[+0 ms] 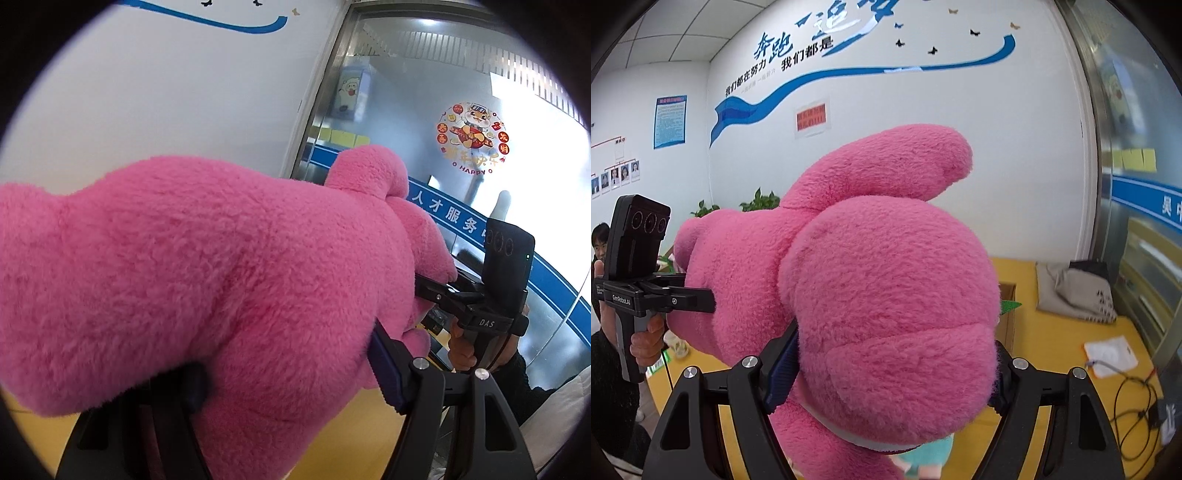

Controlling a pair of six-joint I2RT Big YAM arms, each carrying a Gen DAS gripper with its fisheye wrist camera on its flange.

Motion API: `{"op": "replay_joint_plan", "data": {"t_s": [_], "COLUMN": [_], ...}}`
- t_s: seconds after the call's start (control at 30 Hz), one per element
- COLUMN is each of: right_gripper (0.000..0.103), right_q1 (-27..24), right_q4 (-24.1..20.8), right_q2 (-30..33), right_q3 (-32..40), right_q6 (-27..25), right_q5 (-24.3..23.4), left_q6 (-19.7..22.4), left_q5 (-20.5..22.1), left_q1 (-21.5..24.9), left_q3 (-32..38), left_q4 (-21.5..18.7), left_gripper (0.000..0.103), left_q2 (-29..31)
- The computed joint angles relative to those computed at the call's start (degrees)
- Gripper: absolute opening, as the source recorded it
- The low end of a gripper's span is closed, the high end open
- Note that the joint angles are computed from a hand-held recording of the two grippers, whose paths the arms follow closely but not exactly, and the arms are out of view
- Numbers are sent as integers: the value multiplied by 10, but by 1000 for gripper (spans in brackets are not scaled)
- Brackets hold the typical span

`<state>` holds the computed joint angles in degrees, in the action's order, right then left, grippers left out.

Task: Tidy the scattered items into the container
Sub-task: 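Lift the pink bear with both tools and carry it over the cardboard box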

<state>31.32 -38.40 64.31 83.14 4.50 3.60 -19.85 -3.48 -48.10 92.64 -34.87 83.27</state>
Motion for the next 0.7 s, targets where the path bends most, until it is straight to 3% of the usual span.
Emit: {"op": "replay_joint_plan", "data": {"t_s": [0.43, 0.7], "right_gripper": [84, 84], "right_q1": [-59, -94], "right_q4": [-76, -93], "right_q2": [172, 280], "right_q3": [258, 371], "right_q6": [-35, -37], "right_q5": [-49, -66], "left_q6": [47, 49], "left_q5": [74, 129], "left_q1": [80, 126], "left_q3": [192, 335], "left_q4": [-53, -108], "left_gripper": [71, 71], "left_q2": [107, 215]}}
